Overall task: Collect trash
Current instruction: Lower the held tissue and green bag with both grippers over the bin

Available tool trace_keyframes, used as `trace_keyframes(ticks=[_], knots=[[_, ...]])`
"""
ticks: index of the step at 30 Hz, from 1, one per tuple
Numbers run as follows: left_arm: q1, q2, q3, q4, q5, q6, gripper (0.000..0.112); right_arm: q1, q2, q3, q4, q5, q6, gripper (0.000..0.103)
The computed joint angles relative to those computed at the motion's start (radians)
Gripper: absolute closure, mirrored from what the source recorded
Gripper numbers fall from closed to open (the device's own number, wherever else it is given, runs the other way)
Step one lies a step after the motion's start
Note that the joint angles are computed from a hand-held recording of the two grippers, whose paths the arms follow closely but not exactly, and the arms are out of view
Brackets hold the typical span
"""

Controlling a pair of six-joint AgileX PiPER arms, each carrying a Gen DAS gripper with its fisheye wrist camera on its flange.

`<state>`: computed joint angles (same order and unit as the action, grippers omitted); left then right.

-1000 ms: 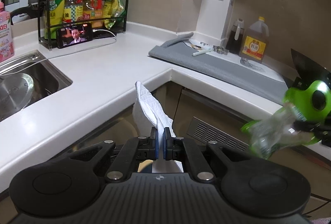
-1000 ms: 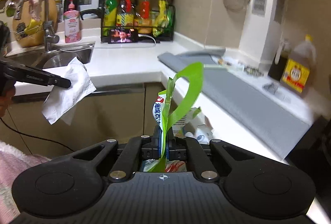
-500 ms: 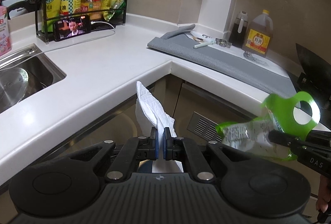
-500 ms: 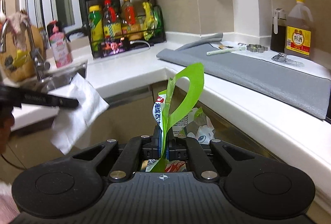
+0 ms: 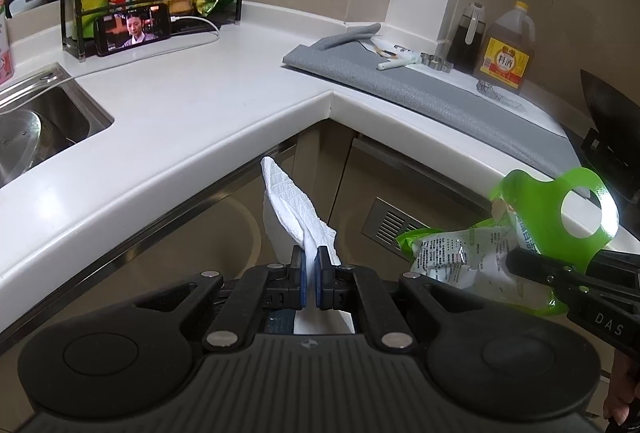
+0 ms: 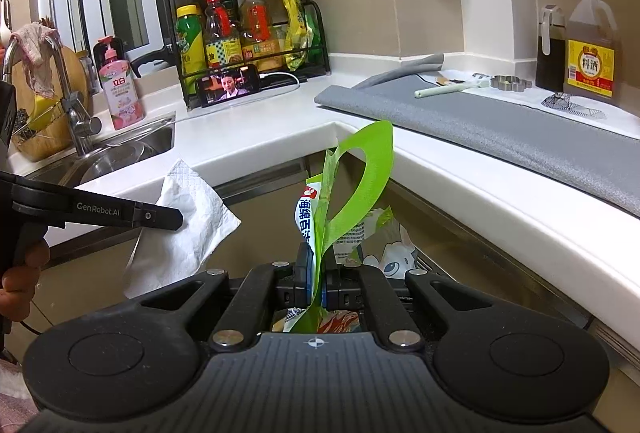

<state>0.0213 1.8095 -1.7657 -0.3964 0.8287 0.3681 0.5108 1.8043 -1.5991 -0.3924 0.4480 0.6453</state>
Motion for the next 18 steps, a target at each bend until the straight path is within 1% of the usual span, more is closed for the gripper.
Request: trace_keyframes(ticks=[18], knots=[[-0.043, 0.124, -0.126, 0.067, 0.061, -0.073, 0.108, -0.016, 0.107, -0.111, 0.067, 0.071, -0.054, 0.098]])
